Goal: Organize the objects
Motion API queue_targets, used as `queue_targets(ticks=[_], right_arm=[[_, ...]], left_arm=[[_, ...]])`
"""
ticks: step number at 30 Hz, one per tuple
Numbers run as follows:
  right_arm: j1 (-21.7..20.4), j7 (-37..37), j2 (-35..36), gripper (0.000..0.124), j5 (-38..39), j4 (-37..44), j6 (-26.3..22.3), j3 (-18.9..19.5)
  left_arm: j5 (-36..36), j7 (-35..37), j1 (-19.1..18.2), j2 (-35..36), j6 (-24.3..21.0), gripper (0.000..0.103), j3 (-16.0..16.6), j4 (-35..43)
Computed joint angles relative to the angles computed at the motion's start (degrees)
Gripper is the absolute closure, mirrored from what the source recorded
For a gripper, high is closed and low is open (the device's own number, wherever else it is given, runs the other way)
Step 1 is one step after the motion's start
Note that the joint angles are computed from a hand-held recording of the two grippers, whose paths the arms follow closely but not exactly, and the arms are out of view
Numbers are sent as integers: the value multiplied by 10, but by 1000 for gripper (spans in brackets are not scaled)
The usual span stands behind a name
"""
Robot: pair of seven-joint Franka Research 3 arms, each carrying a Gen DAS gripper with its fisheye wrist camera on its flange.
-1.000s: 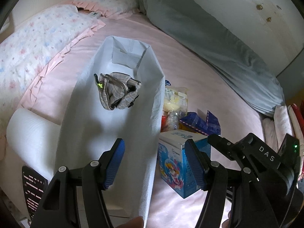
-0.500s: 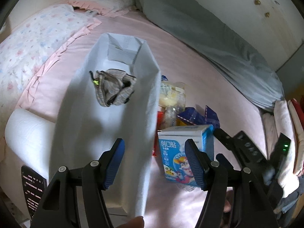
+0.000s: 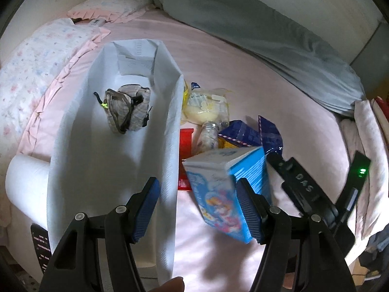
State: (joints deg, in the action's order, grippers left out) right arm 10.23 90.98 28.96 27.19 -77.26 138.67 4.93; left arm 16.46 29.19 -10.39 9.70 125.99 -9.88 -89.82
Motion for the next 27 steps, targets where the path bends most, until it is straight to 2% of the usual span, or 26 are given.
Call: queue_targets(ticks=[2,6,8,10,12,14,16,18,20,22,23,25,27], right_arm=[[-1,-47,-6,46,-3,-9,25,6],[18,-146,-7,46,-59,-35,64,0],[-22,-210,-7,42,24,-52,77,45],[-43,-212,13,38,79,-32,34,53],[-49,-205,27,38,100,-16,8,47],[-42,-219,17,39,97,-37,46,33],[-29,-231,4,33,81,-67,105,20],[-31,-231,8,30,81,-68,110,21],[7,-197,7,32,-2,-63,102,-17],[84,-110,13,31,-167,-58,105,-96],[102,-75,19,30,-211,-49,93,-114],[99,-56,27,21,-228,-35,75,-109],[89,-46,27,21,-239,-35,77,-96]], left_arm=[[4,-2,-1,2,1,38,1,2],[17,5,-7,15,-12,38,0,20],[27,4,-11,20,-17,38,1,27],[35,-1,-15,26,-25,38,2,36],[44,-8,-19,27,-31,38,3,40],[56,-12,-22,29,-34,38,4,45],[66,-18,-25,29,-33,38,5,47],[70,-24,-25,26,-27,38,6,45],[71,-30,-24,21,-20,38,6,39],[68,-27,-20,15,-11,38,5,31],[66,-26,-18,12,-4,38,5,27],[59,-24,-14,5,6,38,5,18],[45,-18,-9,0,18,38,3,9]])
